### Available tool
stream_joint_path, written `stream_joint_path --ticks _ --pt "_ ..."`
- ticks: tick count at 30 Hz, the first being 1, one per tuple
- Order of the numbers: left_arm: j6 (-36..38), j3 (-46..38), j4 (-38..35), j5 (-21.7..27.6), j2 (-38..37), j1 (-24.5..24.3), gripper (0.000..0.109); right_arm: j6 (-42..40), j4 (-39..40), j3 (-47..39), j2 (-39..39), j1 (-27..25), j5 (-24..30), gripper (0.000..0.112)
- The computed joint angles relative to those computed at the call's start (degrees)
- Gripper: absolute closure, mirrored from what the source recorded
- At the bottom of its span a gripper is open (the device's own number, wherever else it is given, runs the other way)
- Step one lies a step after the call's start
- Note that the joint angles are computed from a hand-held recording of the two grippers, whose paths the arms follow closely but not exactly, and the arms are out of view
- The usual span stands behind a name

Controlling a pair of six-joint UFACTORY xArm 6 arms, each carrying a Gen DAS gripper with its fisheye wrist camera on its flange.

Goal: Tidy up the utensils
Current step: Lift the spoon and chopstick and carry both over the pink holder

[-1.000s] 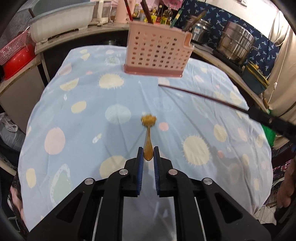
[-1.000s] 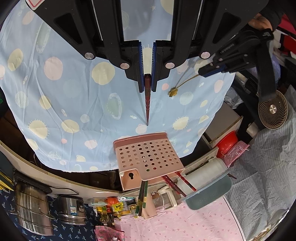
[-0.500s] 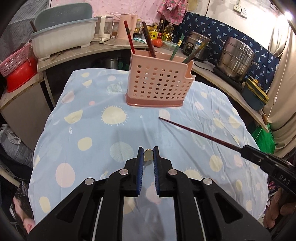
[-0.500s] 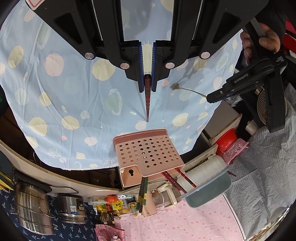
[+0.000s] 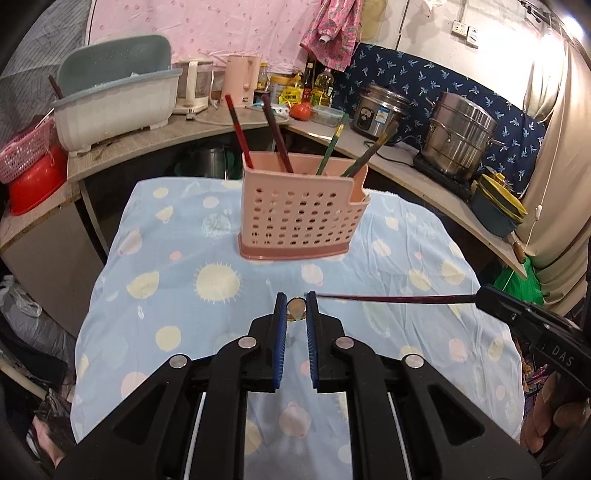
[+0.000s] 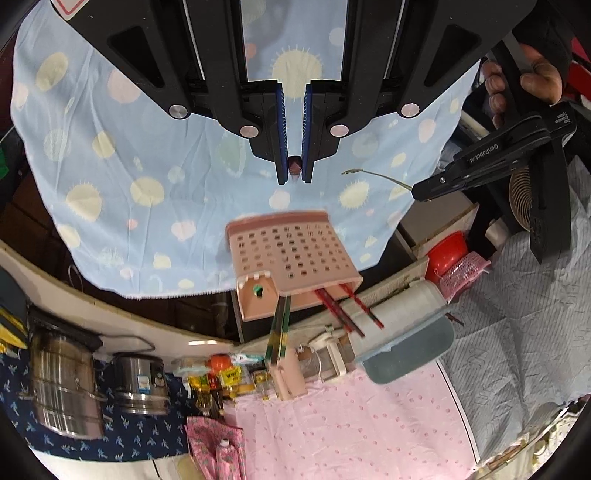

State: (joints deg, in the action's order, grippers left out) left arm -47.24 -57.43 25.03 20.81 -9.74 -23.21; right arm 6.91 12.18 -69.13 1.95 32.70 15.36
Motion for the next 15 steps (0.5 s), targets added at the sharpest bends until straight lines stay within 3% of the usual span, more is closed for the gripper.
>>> stream_joint_path --ticks 7,15 --pt "2.3 -6.65 0.01 1.03 2.71 0.9 0.099 -0.74 -0.83 -7.37 2.99 -2.04 -0.42 0.105" --pt "4.78 -17.59 2.07 2.22 8.37 3.25 0.099 0.93 -4.96 -23.62 10.83 -5.45 -0.48 0.105"
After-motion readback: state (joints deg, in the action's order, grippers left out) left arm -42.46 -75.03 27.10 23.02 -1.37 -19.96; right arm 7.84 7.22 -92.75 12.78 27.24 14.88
